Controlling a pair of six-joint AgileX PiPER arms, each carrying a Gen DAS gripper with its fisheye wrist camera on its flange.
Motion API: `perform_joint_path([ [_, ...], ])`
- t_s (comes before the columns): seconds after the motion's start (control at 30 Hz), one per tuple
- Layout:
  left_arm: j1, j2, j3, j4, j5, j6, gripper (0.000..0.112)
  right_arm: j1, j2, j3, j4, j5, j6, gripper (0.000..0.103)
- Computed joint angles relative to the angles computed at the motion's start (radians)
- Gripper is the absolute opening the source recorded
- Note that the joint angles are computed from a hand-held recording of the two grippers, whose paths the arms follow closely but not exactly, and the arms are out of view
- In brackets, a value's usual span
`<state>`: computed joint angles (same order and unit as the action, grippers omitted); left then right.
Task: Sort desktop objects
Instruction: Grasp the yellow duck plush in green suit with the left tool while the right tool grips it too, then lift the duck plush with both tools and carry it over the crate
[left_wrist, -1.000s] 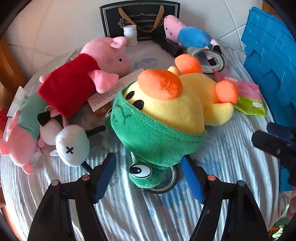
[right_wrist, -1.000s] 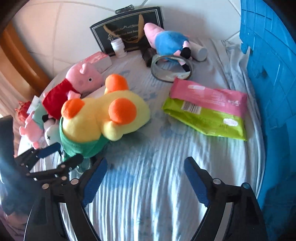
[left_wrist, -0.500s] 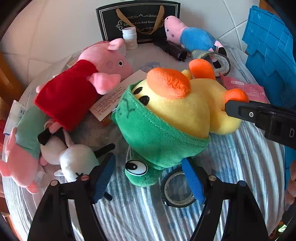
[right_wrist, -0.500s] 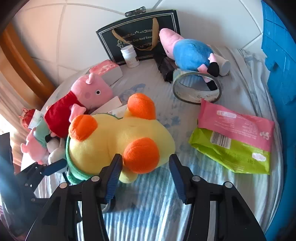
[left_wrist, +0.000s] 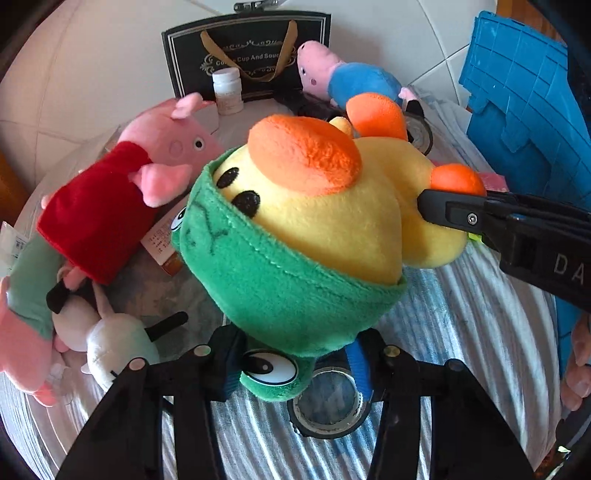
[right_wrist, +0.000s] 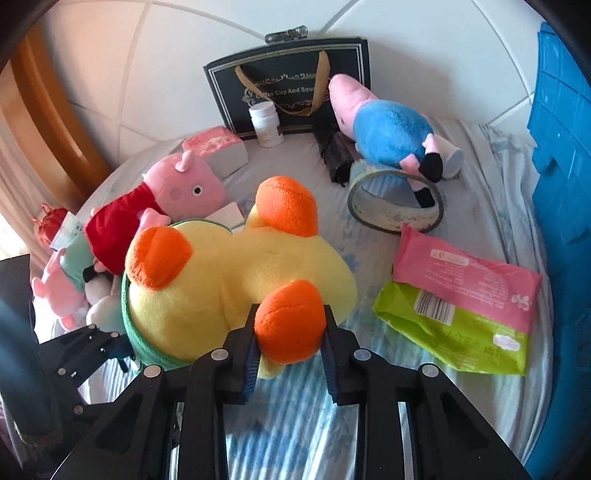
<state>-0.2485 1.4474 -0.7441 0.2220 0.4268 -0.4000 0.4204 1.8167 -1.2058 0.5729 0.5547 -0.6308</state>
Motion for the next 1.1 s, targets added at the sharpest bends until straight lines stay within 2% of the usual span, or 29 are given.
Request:
perform_joint_path([
  [0.13, -0.036, -0.119, 0.007, 0.073, 0.045, -0.084, 0.047, -0.004, -0.116, 0.059, 0.039, -0.028, -0.049, 0.028],
  [0.27, -0.092, -0.261, -0.004, 0.153, 0.126, -0.163, 0.047, -0.005, -0.243, 0.085, 0.048, -0.018, -0.038, 0.028],
  [0.43, -0.211, -0.396, -0.057, 0.259, 0.252, -0.266, 0.047, -0.006, -0.406, 0.099, 0.003, 0.017, 0.031, 0.028],
  [0.6, -0.376, -0.456, -0.157, 0.372, 0.383, -0.346, 0.047, -0.029, -0.552, 0.083, -0.097, 0.067, 0.150, 0.028],
  [0.7, -0.476, -0.440, -0.248, 0.429, 0.442, -0.375, 0.047, -0.079, -0.621, 0.051, -0.122, 0.110, 0.177, 0.028],
  [0.83, -0.589, -0.343, -0.423, 0.467, 0.484, -0.380, 0.047, -0.212, -0.665, -0.048, -0.095, 0.207, 0.150, 0.028],
  [0.97, -0.668, -0.199, -0.667, 0.441, 0.524, -0.307, 0.047, -0.443, -0.640, -0.207, 0.019, 0.350, 0.048, 0.028],
  [1.1, -0.749, 0.013, -0.999, 0.403, 0.617, -0.211, 0.047, -0.699, -0.541, -0.408, 0.142, 0.505, -0.054, 0.029],
])
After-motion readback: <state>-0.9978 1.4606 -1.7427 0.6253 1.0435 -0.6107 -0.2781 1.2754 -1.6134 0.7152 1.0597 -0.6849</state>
